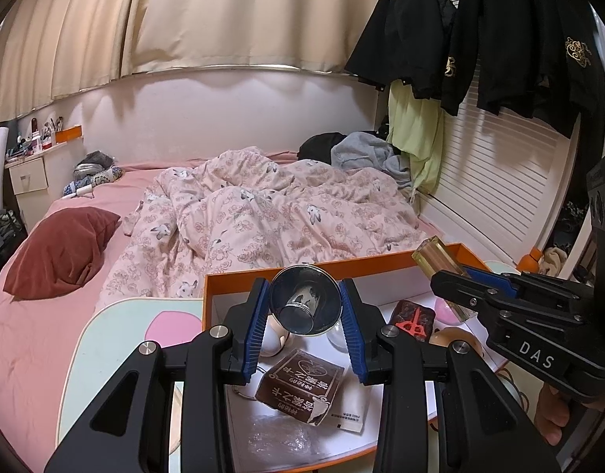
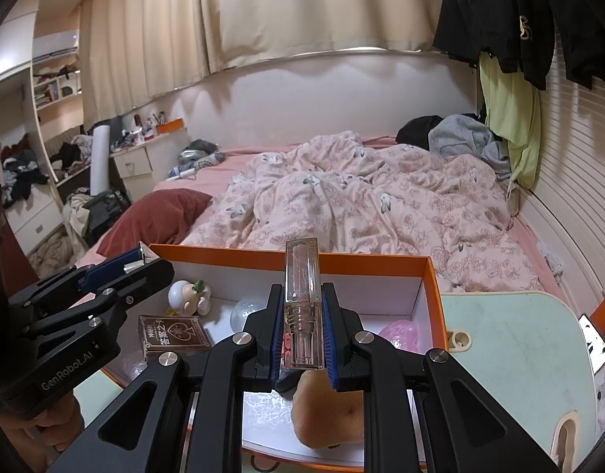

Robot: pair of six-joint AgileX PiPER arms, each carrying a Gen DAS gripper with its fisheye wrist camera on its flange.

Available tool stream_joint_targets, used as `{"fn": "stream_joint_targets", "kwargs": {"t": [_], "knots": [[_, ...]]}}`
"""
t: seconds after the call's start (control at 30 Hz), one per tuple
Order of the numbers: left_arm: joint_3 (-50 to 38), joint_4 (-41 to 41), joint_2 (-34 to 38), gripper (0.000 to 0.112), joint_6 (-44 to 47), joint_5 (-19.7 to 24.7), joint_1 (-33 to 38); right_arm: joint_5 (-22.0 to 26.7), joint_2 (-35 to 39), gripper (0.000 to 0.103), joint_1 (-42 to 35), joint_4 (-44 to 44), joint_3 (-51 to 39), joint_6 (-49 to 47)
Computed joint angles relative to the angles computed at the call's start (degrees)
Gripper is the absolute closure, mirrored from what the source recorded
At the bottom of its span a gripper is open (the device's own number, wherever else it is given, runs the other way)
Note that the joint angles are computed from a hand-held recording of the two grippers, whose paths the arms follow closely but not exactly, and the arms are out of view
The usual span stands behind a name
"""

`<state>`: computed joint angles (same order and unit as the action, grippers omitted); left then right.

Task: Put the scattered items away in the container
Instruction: 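Hold the perfume bottle and glass cup still above the box with both grippers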

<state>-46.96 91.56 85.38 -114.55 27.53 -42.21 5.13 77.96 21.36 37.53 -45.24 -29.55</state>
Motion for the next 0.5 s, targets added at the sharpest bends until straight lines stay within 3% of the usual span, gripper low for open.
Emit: {"fn": "stream_joint_targets", "kwargs": {"t": [0.5], "knots": [[-0.3,-0.4,0.1,0.075,0.4,-0.1,-0.1,-0.2,0.2,0.086,0.4,-0.7,0.1,0.7]]}}
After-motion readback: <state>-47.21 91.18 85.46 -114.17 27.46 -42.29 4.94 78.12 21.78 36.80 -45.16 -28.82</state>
